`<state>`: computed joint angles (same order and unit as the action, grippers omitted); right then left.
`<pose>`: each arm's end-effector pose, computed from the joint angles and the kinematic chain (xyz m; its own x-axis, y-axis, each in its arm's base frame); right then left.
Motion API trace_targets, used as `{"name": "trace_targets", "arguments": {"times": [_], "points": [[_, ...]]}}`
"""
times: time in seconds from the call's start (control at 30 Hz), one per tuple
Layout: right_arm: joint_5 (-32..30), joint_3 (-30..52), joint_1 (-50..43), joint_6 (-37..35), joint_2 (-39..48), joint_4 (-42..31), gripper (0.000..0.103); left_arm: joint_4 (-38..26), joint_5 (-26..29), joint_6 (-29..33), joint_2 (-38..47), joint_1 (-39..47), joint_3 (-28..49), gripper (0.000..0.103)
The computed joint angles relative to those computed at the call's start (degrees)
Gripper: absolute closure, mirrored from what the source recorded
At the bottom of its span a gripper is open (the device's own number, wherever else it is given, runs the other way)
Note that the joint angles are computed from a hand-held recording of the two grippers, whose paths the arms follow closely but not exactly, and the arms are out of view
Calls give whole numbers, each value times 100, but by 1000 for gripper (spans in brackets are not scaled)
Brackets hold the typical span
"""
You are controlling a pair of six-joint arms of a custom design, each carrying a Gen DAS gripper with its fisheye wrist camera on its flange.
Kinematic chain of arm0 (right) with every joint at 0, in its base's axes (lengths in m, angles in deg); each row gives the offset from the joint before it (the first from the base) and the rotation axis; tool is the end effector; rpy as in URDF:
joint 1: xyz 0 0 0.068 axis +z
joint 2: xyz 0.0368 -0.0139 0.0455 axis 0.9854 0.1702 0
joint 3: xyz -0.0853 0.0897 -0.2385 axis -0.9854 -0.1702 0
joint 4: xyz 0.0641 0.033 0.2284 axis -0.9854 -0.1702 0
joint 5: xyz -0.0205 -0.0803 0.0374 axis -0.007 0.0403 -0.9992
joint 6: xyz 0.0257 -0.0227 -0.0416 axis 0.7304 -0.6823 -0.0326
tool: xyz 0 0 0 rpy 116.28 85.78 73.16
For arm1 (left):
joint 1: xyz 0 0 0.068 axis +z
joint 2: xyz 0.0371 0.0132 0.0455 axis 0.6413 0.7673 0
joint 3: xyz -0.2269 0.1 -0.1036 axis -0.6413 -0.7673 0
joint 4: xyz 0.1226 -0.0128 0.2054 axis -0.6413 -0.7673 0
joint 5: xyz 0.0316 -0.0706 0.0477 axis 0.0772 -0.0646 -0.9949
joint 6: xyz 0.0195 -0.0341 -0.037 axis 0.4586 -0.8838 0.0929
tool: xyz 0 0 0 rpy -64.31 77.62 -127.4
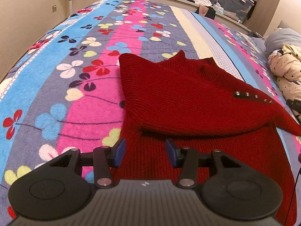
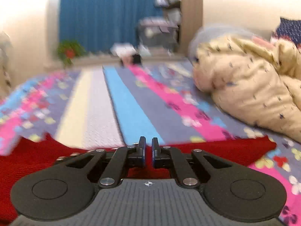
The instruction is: Fold small clothes
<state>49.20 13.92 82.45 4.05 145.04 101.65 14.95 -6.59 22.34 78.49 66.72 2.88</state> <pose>0.2465 0.0022 0.1766 -0.5078 0.0895 -0.8568 0.1973 0.9802 -0.0146 0.1450 0.0624 0.1897 -0.7664 -0.2205 -0.6033 -0.1757 0.9754 -0.1333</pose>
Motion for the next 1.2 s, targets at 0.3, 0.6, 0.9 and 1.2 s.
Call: {"name": "trace_targets", "arguments": {"times": [0.3, 0.6, 0.9, 1.2], "points": [[-1647, -13, -260, -991, 861, -522, 52, 170, -440, -49, -90, -524, -241, 51], [-3200, -283, -3474, -922, 852, 394, 49, 528, -1205, -95, -218, -1383, -621, 47], [-4121, 1384, -5121, 1676, 3429, 1105, 46, 1255, -1730, -42, 116, -1863, -1088, 44], [-4060, 2260, -5071, 2082, 4491, 1817, 58, 1678, -1858, -3, 214, -1990, -1289, 42]]}}
